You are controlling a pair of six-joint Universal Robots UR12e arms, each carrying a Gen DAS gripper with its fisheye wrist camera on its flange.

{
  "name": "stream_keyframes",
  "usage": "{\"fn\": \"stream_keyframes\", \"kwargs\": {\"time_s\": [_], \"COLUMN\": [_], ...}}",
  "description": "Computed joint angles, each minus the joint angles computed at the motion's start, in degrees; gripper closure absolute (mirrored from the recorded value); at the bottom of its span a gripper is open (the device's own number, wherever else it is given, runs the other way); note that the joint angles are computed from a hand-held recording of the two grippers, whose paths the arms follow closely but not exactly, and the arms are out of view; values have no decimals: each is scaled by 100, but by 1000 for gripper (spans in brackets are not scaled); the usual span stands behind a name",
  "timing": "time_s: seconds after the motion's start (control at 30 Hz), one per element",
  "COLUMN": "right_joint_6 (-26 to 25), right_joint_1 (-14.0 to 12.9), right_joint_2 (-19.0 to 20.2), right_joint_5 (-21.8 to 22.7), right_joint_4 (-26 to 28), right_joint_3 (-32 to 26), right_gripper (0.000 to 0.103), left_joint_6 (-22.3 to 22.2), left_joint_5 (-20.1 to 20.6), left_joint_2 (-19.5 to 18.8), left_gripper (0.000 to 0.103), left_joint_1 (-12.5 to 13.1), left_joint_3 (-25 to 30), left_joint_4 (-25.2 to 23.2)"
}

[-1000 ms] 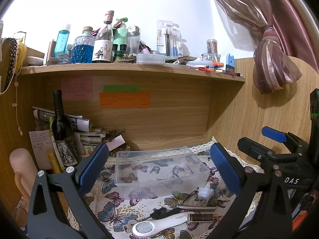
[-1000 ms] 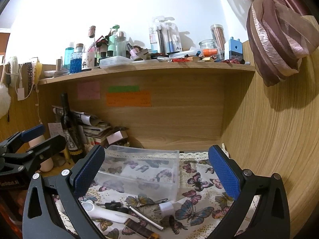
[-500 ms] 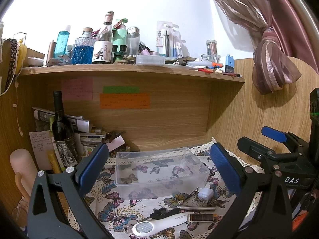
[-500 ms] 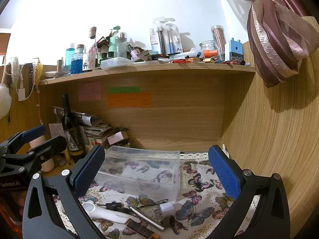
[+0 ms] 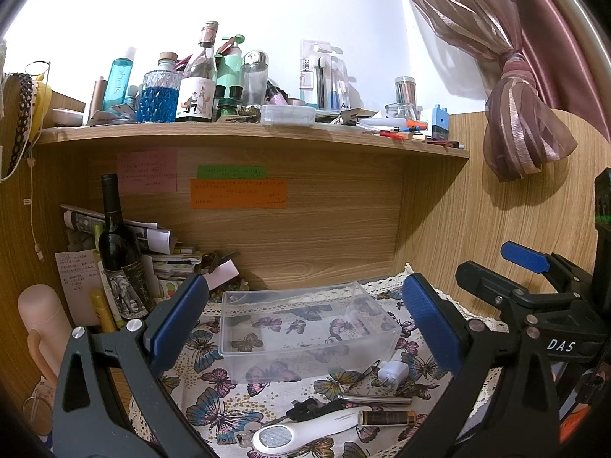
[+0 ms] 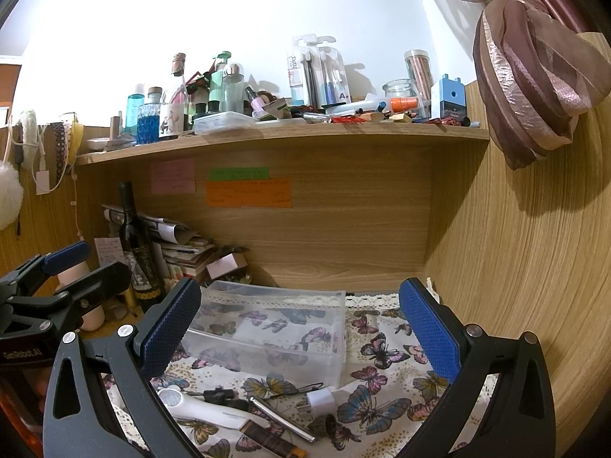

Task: Organize rigid objects

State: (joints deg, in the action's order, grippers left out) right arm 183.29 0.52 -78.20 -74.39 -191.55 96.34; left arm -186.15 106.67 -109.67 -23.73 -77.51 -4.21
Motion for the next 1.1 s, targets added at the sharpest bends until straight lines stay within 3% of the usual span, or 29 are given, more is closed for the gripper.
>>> {"fn": "stream_keyframes", "kwargs": {"time_s": [0.33, 0.5, 0.67, 0.73, 0.8, 0.87, 1.1], "right_joint_6": [-12, -33, -66, -93, -163, -225, -447], "right_joint_1": [24, 64, 33, 32, 38, 32, -24], "right_joint_2": [-4, 65, 152, 184, 218, 252, 306], "right_joint_5": [-40, -212, -202, -244, -321, -343, -263], "right_joint_4": [49, 337, 810, 962, 1094, 1228, 1997], "right_joint_3": [-18, -105, -174, -188, -197, -198, -229], "right_gripper": [0, 0, 0, 0, 0, 1, 25], "left_joint_6": [-52, -288, -665, -766, -827, -915, -789], "left_joint_5": [-73, -284, -536, -597, -648, -778, -1161], "left_joint_2": [-14, -25, -17, -12, -19, -21, -36], "left_gripper": [0, 0, 0, 5, 19, 20, 20], "left_joint_1": [3, 110, 270, 325, 365, 413, 463], "left_joint_3": [58, 59, 47, 6, -11, -46, -183], "left_joint_4": [-146, -514, -1179, -1436, -1744, -1974, -2387]}}
